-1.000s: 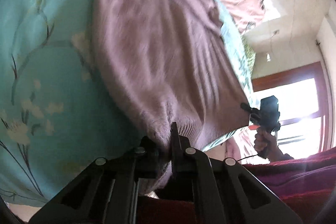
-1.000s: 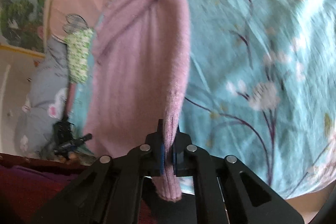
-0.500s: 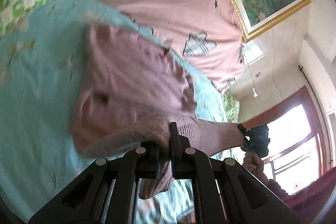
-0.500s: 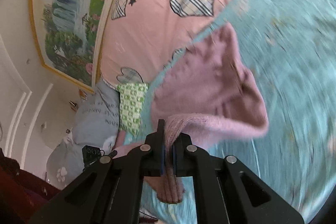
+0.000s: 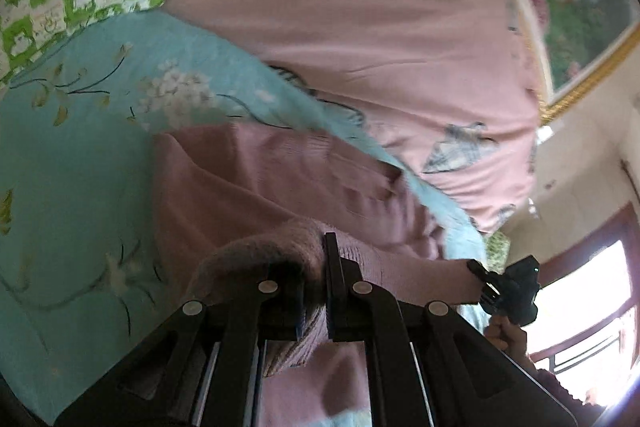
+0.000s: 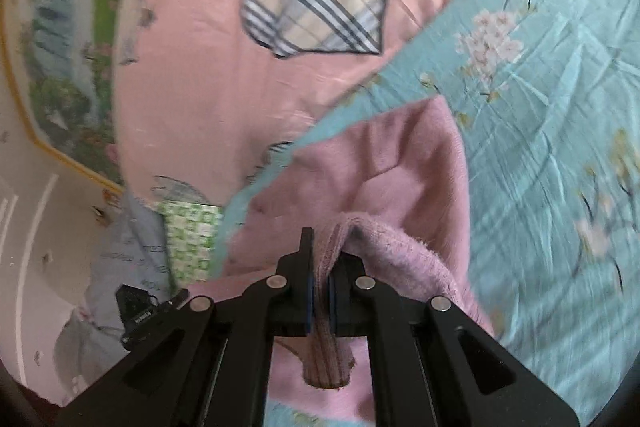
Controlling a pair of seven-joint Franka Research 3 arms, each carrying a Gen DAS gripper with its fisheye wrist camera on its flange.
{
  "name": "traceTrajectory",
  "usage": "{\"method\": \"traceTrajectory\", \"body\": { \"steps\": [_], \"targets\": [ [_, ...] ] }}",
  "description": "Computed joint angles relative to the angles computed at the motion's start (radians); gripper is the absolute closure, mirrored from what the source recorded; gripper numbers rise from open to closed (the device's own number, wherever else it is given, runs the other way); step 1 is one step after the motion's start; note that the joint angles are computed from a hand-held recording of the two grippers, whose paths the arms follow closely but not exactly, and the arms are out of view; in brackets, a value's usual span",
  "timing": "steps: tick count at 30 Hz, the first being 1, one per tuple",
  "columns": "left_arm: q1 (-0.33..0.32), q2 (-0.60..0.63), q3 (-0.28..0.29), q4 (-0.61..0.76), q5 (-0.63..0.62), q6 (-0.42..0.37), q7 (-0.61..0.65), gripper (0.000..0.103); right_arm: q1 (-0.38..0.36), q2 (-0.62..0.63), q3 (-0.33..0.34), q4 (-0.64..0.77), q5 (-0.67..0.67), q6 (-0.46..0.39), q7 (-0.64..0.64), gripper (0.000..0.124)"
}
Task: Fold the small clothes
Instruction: 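Lift the hem toward the collar with the right tool while the left tool grips the hem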
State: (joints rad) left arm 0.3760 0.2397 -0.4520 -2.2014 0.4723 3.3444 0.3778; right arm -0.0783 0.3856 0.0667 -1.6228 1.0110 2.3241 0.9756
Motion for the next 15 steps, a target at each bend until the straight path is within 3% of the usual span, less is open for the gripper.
{"method": "traceTrajectory", "body": {
  "steps": [4,15],
  "targets": [
    [-0.053,0.074,0.063,0.067,-0.030,-0.023,0.039,0.098,0.003,0.093,-0.002,0.089,-0.047,0.004,0.059,0.118],
    [-0.121,0.187,0.132,0.165,-0.169,-0.131,0.162,0.097,-0.002,0.242,0.013,0.263,-0.228,-0.002,0.186,0.118]
  ]
}}
